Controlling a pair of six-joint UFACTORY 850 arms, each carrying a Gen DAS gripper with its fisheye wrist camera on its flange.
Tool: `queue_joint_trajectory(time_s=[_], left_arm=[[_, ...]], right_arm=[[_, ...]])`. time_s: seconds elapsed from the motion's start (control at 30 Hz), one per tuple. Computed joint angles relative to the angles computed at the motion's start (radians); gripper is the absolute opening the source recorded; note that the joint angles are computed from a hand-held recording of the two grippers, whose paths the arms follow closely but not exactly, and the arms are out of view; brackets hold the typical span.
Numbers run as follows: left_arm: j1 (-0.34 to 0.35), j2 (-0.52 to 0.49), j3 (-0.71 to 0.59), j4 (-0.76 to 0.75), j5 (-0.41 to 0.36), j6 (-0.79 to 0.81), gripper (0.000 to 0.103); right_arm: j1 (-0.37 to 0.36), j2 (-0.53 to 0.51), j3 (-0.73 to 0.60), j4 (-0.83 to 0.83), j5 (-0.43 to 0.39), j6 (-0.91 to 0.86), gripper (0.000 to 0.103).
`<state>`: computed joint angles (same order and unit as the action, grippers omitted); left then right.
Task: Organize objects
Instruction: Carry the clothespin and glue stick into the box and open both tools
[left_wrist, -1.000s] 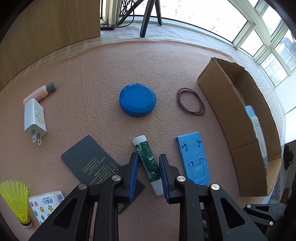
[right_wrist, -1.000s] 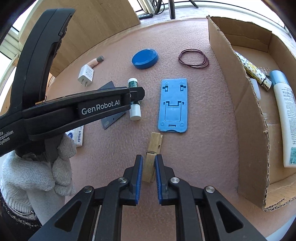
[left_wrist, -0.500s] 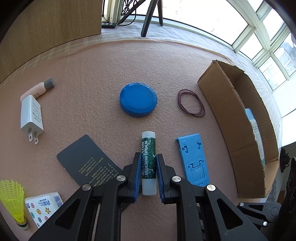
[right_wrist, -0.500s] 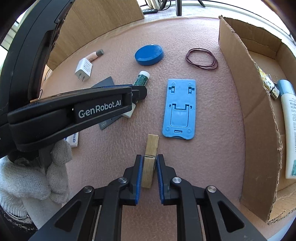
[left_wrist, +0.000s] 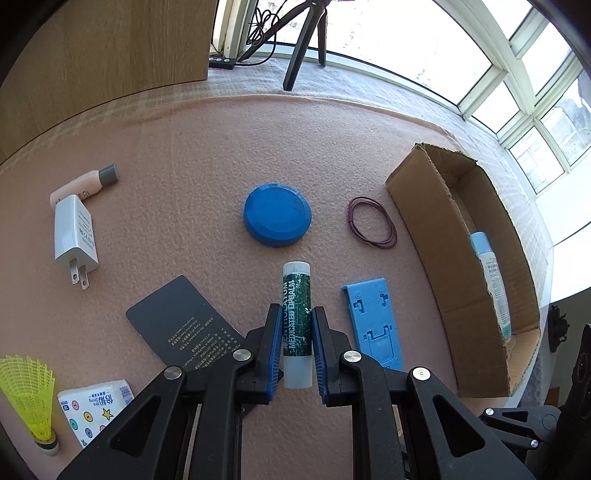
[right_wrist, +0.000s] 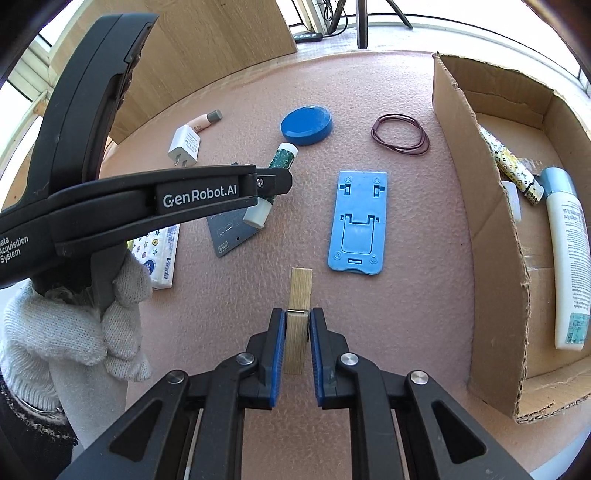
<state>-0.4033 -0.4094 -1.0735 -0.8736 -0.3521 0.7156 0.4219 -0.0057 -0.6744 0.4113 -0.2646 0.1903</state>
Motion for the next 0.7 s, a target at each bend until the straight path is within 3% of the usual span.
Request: queue_joint_trajectory(time_s=[0.3,0.7], left_arm=[[-0.015,0.046,-0.002,-0.050,-0.013,0.069,0.016],[-0.116,0.064,-0.063,-0.118,-0.045,0.156,0.016]], right_arm=[[-0.036,0.140,0.058,-0.065,-0.006,0.077,0.012],[-0.094,0.334,0.119,-0.507,-0.047,0.514,0.012]])
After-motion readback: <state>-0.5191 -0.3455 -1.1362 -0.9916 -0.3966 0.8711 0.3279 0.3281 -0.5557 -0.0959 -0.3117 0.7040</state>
